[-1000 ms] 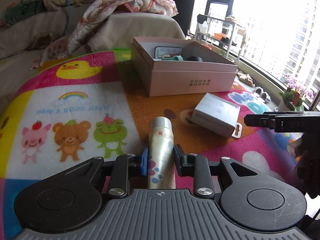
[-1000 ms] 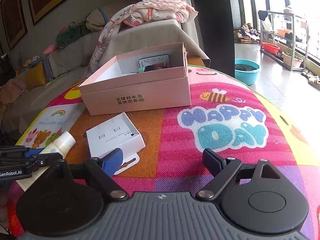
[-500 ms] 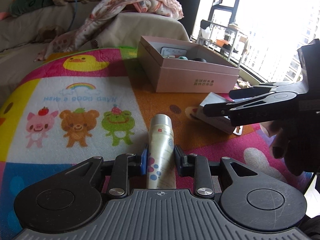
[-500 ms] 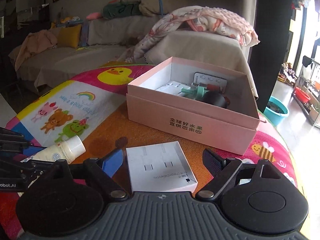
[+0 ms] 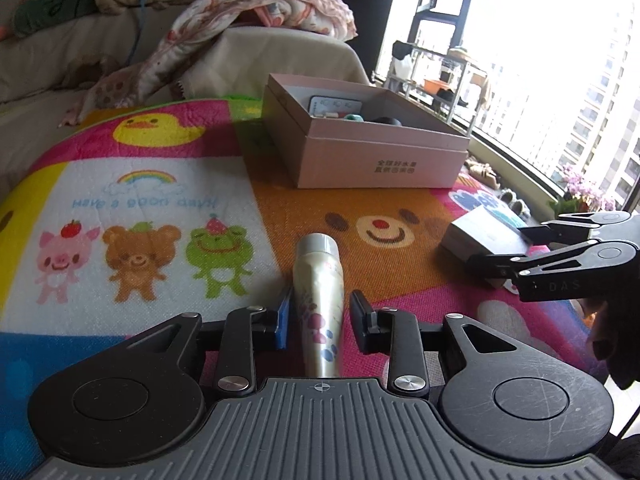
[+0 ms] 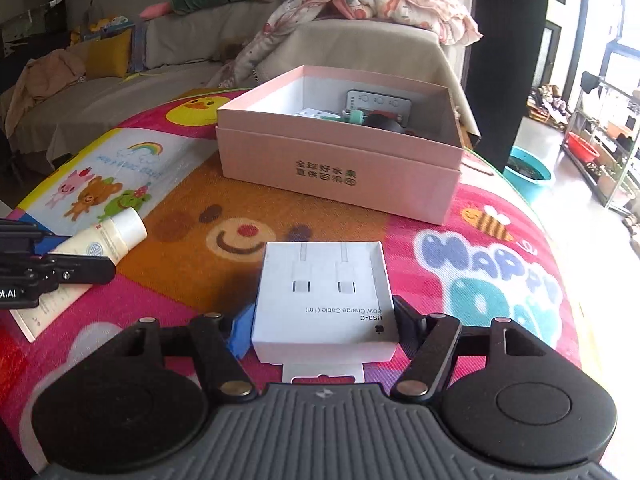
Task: Organize rigid objects
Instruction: 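Grasp the white USB-C cable box with the right gripper while the left holds the spray can, then lower the spray can with the left gripper while the right lowers the cable box into the pink box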
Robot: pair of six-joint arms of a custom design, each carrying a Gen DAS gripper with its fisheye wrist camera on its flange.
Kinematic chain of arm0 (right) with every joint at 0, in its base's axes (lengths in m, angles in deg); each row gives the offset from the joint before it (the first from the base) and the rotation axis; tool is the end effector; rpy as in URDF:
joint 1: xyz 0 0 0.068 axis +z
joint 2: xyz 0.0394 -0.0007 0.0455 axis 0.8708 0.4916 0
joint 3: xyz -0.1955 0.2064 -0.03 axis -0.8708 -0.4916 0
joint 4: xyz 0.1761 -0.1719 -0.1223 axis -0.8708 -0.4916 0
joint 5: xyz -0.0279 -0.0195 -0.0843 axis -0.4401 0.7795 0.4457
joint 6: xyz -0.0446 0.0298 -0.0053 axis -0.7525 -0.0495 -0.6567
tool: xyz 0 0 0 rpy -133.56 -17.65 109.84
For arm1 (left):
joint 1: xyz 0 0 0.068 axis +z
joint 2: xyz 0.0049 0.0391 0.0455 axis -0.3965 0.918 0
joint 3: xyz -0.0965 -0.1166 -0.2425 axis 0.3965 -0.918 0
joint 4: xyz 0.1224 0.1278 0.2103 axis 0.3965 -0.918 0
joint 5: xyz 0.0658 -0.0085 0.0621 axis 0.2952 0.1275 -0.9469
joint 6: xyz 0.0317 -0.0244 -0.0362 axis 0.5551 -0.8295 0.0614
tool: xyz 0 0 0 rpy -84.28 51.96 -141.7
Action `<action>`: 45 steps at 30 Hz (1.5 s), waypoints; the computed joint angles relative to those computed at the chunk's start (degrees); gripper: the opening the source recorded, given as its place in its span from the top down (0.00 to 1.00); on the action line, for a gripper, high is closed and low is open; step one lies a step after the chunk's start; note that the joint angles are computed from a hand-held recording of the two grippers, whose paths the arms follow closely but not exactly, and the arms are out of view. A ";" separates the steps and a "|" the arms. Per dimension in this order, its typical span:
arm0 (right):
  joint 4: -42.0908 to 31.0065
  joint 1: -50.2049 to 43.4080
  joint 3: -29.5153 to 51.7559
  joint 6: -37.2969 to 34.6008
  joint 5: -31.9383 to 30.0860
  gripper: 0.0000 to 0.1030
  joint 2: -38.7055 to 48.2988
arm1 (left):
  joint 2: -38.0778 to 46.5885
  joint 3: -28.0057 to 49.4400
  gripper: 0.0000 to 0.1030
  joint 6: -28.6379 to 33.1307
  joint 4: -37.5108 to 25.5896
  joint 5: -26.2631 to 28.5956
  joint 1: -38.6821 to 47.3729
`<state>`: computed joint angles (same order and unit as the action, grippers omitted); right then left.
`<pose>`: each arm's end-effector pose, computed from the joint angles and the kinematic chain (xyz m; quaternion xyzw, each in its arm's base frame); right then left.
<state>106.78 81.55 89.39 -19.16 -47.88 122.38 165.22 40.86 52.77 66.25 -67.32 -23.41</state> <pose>0.3297 0.1300 0.0571 -0.2358 0.8843 0.0902 0.3927 0.2542 -0.0074 0.0600 0.0159 0.9001 -0.1054 0.4224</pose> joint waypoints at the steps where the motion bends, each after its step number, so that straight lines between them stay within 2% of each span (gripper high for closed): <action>1: 0.81 -0.22 -0.98 0.34 0.54 0.33 -0.35 | 0.23 0.99 0.68 -0.23 -0.94 -0.10 -0.51; 4: 2.24 -1.01 -2.81 1.54 -0.05 0.33 -0.91 | 1.64 4.46 0.68 -2.39 -3.37 -0.53 -2.03; 8: 4.89 -1.12 -3.16 4.06 0.67 0.21 0.39 | 1.65 7.11 0.68 -5.54 -7.01 -3.87 -4.34; 12: 5.55 -1.28 -2.87 4.90 -0.20 0.17 1.10 | 1.10 6.65 0.68 -3.55 -7.56 -5.71 -5.61; 20: 5.96 -1.31 -2.96 4.80 -0.61 0.15 1.30 | 0.67 5.64 0.68 -1.26 -7.00 -7.83 -7.15; 29: 2.23 -1.21 0.65 3.13 -0.26 0.14 2.11 | 0.62 4.75 0.68 0.11 -5.94 -9.79 -8.42; 32: 3.46 -1.40 -0.17 3.18 -0.46 0.17 1.98 | 0.56 4.76 0.68 0.03 -6.02 -9.80 -8.46; 35: 3.74 -1.46 -1.52 2.66 -1.05 0.33 0.70 | 0.39 4.79 0.67 -0.16 -6.32 -10.05 -8.63; 41: 3.54 -1.60 -4.99 1.33 -1.25 0.33 -2.63 | -1.03 4.17 0.67 -0.45 -7.70 -10.89 -9.29; 45: 5.17 -2.28 -8.13 1.07 -0.52 0.33 -5.15 | -2.64 3.03 0.67 -1.52 -8.34 -9.31 -8.69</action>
